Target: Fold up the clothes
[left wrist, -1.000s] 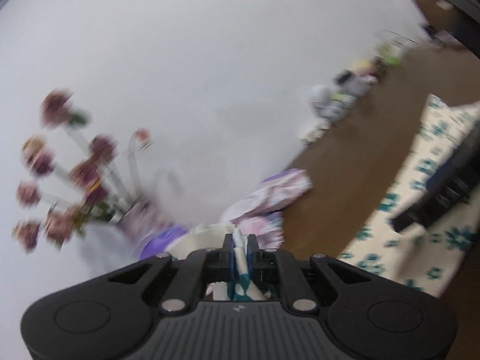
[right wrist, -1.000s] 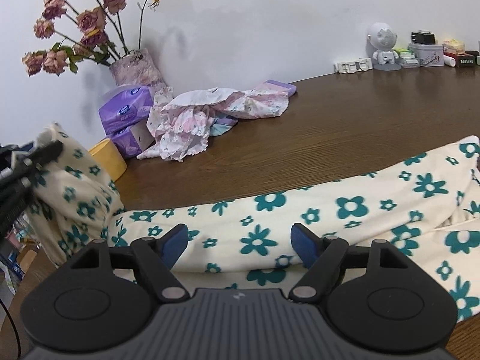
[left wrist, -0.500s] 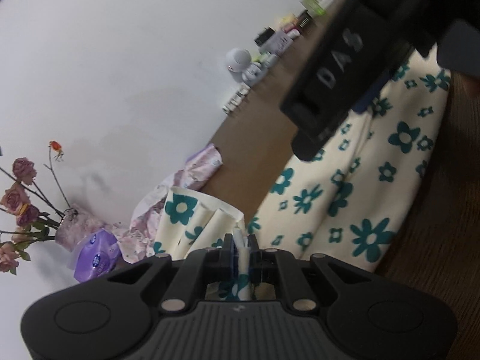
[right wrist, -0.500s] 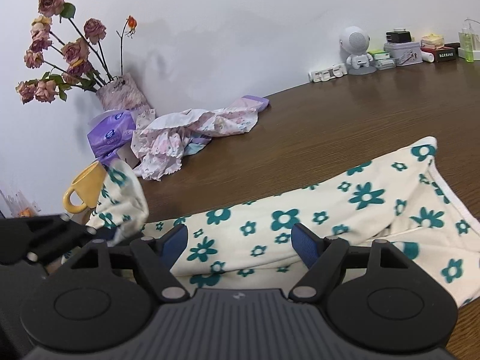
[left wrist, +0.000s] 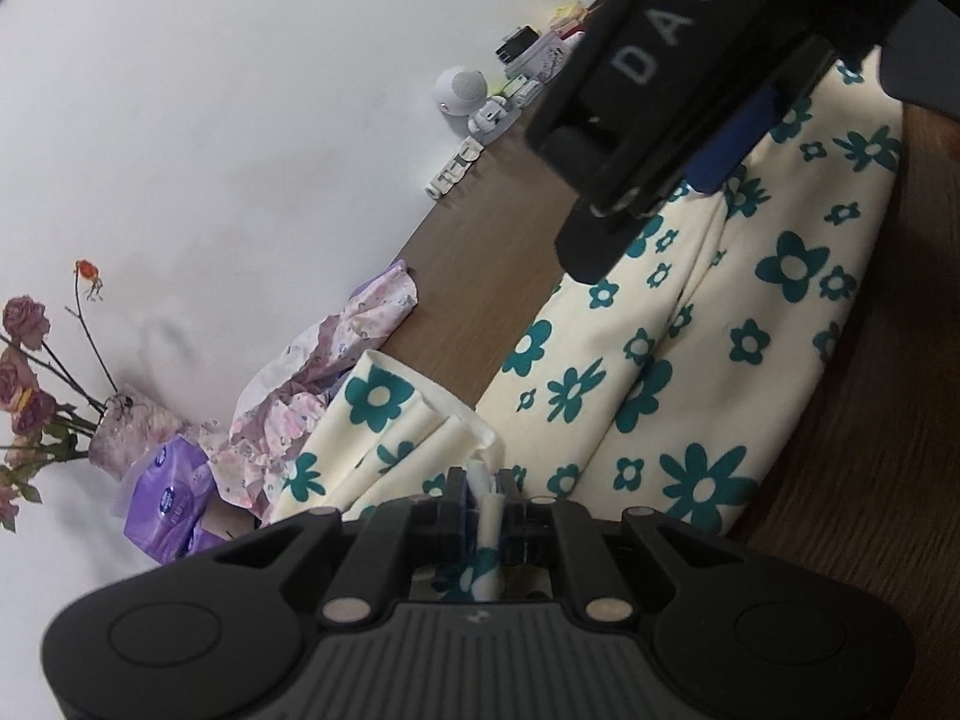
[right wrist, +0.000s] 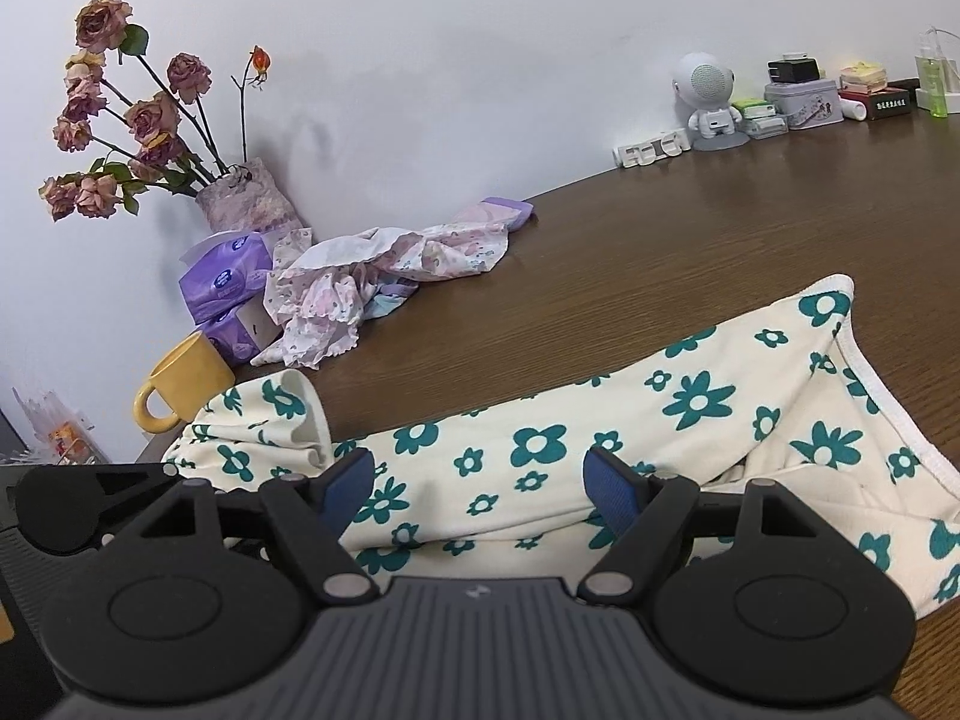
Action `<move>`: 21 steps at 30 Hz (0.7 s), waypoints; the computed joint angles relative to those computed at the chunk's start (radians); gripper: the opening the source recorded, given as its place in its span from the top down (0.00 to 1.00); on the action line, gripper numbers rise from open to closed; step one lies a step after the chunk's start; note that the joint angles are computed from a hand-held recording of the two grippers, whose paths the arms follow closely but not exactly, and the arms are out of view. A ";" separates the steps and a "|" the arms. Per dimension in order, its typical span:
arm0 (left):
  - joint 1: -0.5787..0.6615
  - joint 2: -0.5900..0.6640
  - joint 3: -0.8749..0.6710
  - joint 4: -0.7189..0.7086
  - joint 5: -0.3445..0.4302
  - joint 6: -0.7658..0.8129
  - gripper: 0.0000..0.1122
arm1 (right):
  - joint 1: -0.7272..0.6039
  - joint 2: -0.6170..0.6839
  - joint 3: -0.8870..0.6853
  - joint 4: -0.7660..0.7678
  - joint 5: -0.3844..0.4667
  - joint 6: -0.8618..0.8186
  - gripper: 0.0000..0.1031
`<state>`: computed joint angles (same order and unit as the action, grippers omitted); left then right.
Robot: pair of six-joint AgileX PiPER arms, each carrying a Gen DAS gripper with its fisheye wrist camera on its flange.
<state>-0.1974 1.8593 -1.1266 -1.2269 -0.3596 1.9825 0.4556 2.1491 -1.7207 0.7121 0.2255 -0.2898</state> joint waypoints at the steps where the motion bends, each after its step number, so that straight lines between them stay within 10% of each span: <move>1: -0.004 -0.003 0.002 -0.012 -0.002 -0.001 0.92 | -0.001 -0.001 0.003 0.012 -0.001 -0.014 0.24; 21: 0.046 -0.168 0.086 0.077 0.152 -0.253 0.58 | -0.007 0.020 -0.050 -0.059 0.047 0.013 0.24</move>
